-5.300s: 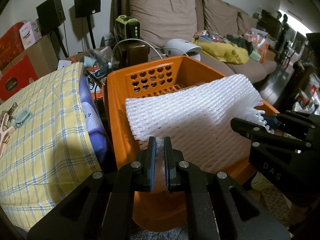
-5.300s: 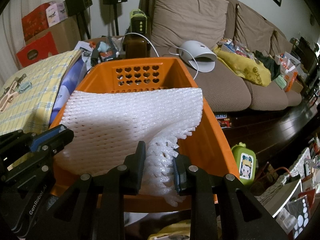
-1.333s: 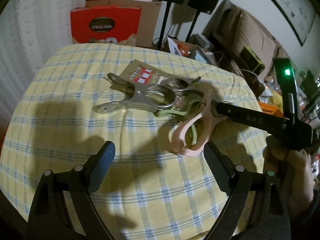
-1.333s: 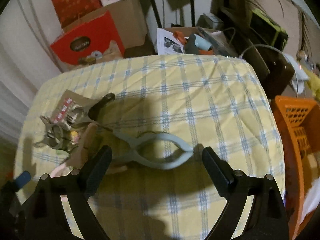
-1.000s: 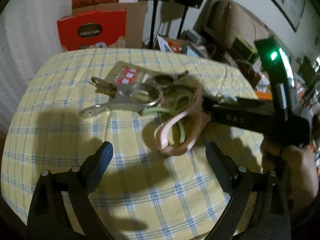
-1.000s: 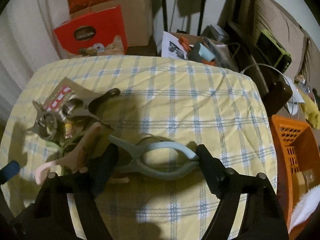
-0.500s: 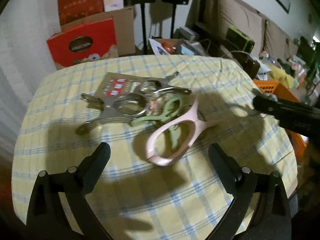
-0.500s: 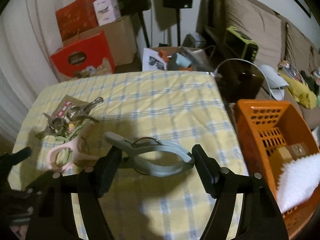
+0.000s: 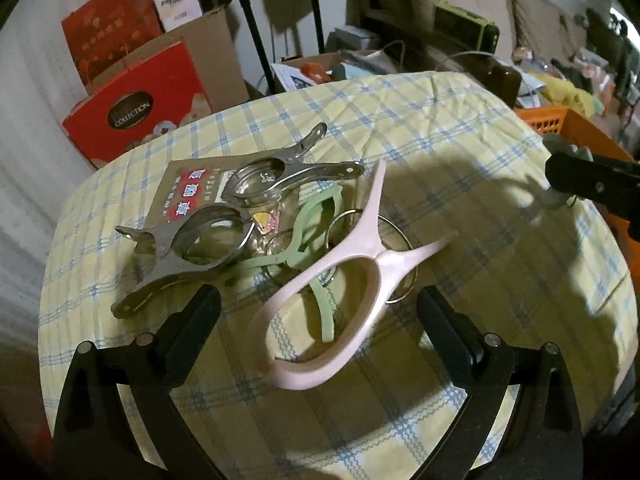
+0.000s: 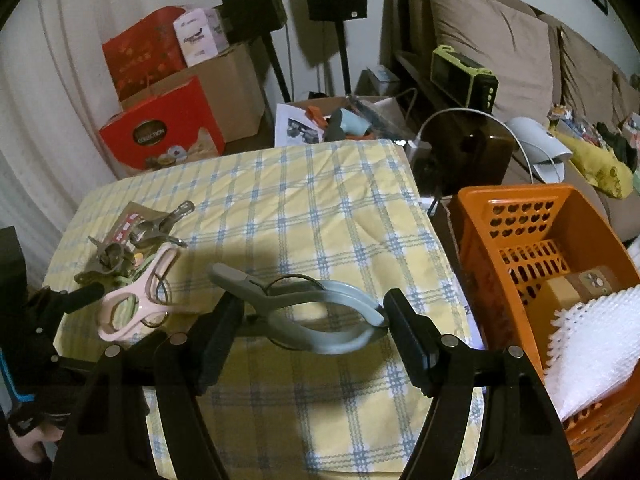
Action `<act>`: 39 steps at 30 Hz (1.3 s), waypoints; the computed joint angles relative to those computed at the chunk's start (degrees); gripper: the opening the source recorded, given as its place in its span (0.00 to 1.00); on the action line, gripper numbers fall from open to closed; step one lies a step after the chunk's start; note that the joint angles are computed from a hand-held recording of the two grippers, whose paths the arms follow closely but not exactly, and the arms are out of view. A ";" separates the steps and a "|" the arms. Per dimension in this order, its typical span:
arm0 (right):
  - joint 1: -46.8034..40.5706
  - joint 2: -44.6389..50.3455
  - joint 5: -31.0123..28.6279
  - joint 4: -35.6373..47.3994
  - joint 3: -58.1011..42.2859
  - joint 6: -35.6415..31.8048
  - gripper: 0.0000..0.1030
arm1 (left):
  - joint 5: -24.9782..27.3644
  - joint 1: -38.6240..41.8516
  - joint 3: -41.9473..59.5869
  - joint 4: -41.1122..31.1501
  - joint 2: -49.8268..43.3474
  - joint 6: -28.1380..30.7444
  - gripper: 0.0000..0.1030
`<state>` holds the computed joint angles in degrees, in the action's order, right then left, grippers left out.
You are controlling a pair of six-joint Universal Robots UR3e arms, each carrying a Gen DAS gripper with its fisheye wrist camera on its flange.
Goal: Organize objects
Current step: 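Grasp the light grey clip with the right gripper while the left gripper approaches the pink clip, then grasp the pink clip with the left gripper and lift it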
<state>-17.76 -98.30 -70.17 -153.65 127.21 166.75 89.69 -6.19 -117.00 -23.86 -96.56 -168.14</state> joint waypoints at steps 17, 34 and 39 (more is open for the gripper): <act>-1.39 -5.57 1.06 3.69 1.07 -0.58 0.72 | -5.58 2.00 -5.51 -5.06 10.05 -2.33 0.40; -8.60 -29.52 9.38 24.80 2.73 -6.74 0.72 | -8.80 6.84 -10.39 -14.62 30.67 -7.83 0.38; -13.34 -37.32 13.66 34.30 2.29 -10.85 0.72 | -7.47 5.50 -10.30 -15.67 33.97 -9.09 0.38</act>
<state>-31.10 -135.61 -56.51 -119.35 129.50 155.91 82.23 -0.69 -127.30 -39.53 -62.59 -177.23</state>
